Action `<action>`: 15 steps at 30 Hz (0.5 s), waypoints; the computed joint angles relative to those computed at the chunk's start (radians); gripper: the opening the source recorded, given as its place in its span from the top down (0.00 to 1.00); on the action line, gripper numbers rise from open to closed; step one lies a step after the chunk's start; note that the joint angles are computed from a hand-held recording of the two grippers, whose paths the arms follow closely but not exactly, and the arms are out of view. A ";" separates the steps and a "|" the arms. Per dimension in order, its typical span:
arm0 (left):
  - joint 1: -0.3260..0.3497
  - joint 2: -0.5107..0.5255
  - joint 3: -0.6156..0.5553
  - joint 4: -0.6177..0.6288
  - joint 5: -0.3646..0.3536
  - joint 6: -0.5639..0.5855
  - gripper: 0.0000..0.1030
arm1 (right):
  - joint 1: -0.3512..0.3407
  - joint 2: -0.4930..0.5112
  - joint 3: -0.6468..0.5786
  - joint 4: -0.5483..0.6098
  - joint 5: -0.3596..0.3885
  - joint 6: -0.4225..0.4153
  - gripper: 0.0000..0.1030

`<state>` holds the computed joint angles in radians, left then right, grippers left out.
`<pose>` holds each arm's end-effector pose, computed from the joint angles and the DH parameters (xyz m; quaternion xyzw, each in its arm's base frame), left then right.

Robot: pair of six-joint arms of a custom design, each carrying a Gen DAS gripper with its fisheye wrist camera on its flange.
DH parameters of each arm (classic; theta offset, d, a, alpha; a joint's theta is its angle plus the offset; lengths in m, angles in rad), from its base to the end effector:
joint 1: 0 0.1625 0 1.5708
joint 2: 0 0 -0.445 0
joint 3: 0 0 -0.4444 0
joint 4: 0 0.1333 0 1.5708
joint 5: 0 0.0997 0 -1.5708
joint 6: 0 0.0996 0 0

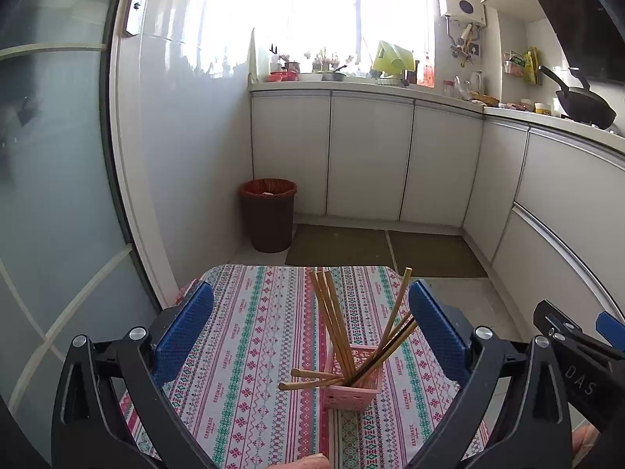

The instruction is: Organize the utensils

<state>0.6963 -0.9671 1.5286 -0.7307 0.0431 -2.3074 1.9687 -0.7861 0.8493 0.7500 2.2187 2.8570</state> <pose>-0.3492 -0.5954 0.1947 0.0040 0.7045 -0.5609 0.4348 0.3542 -0.6539 0.3231 0.1838 -0.8694 0.3668 0.2754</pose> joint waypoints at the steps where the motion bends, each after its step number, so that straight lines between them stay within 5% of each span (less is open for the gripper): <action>1: 0.001 0.000 -0.001 0.001 0.000 0.000 0.07 | 0.000 0.002 -0.002 0.003 0.000 0.000 0.07; 5: 0.003 0.007 -0.013 0.049 -0.001 -0.046 0.07 | -0.001 0.008 -0.011 0.013 0.001 0.006 0.07; 8: 0.006 0.032 -0.058 0.203 -0.002 -0.181 0.07 | -0.003 0.013 -0.017 0.022 0.001 0.010 0.07; 15: 0.007 0.036 -0.064 0.225 -0.002 -0.198 0.07 | -0.003 0.015 -0.020 0.030 0.001 0.016 0.07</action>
